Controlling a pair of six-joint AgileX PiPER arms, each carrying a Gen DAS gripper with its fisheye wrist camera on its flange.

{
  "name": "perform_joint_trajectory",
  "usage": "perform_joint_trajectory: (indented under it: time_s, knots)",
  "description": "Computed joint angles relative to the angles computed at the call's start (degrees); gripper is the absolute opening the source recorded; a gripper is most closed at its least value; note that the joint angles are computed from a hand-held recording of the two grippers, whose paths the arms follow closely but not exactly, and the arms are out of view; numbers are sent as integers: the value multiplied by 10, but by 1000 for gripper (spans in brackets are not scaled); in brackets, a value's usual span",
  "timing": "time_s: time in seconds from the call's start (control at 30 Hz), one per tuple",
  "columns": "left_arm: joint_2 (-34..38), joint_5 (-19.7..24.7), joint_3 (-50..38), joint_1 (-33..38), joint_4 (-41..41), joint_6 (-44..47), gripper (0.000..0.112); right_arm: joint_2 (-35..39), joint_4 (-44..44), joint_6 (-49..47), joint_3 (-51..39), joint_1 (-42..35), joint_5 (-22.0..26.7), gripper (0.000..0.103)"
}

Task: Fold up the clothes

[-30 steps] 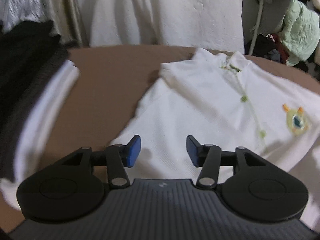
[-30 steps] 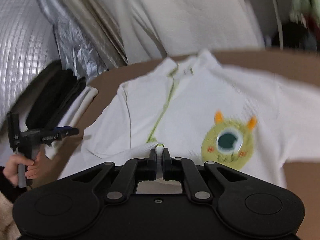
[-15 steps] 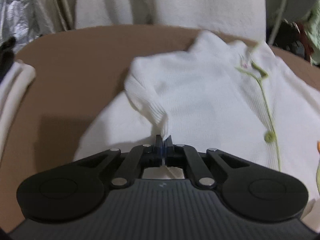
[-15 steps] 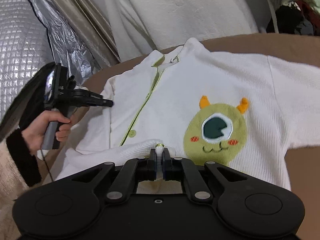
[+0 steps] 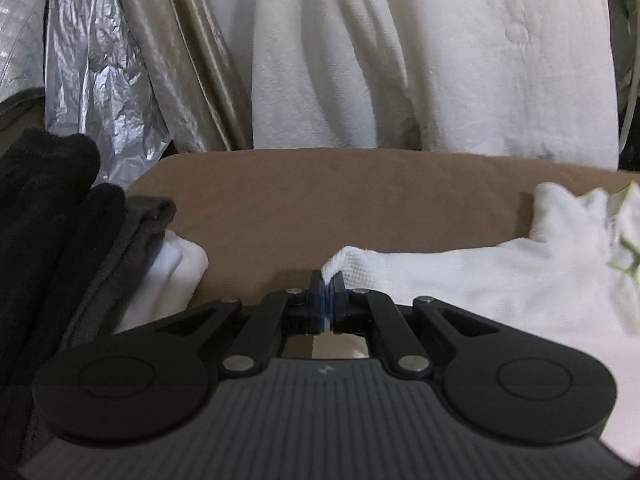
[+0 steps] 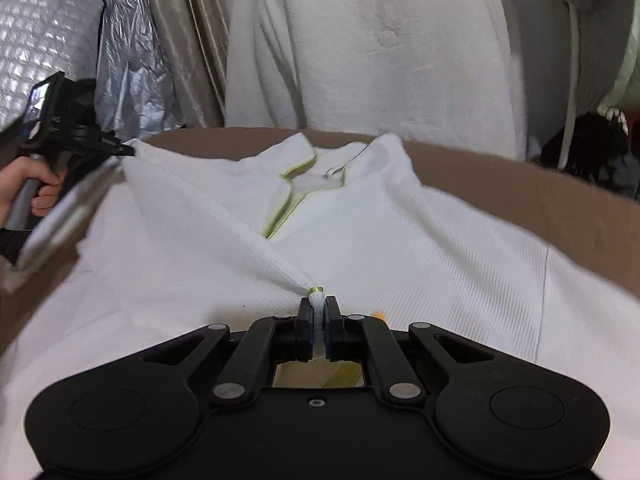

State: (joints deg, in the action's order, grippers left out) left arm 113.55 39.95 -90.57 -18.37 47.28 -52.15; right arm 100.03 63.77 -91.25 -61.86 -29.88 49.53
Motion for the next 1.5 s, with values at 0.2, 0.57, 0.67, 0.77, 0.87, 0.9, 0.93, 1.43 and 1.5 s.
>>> perform_joint_trajectory:
  time_s: [0.2, 0.57, 0.67, 0.77, 0.87, 0.9, 0.93, 1.43, 1.5]
  knots:
    - [71, -12, -70, 43, -51, 45, 7, 26, 87, -105, -45, 46, -66, 6]
    - [39, -114, 18, 100, -65, 16, 27, 146, 81, 67, -126, 57, -113, 49]
    - [-23, -180, 110, 104, -117, 66, 35, 160, 60, 177, -154, 15, -26, 50]
    - [-76, -217, 194, 93, -153, 115, 40, 168, 61, 272, -156, -29, 57, 55]
    - [-93, -152, 236, 48, -60, 35, 45, 174, 53, 285, -136, -61, 114, 63]
    - [-97, -150, 253, 40, -37, 15, 45, 175, 49, 282, -127, -70, 130, 63]
    - [-101, -162, 273, 36, -12, -8, 45, 171, 41, 271, -115, -75, 133, 63]
    - [-80, -109, 276, 8, 88, -124, 46, -33, 109, 90, 92, -19, -74, 5]
    - [-83, -99, 282, 9, 94, -121, 46, -18, 60, 140, 76, -33, -52, 4]
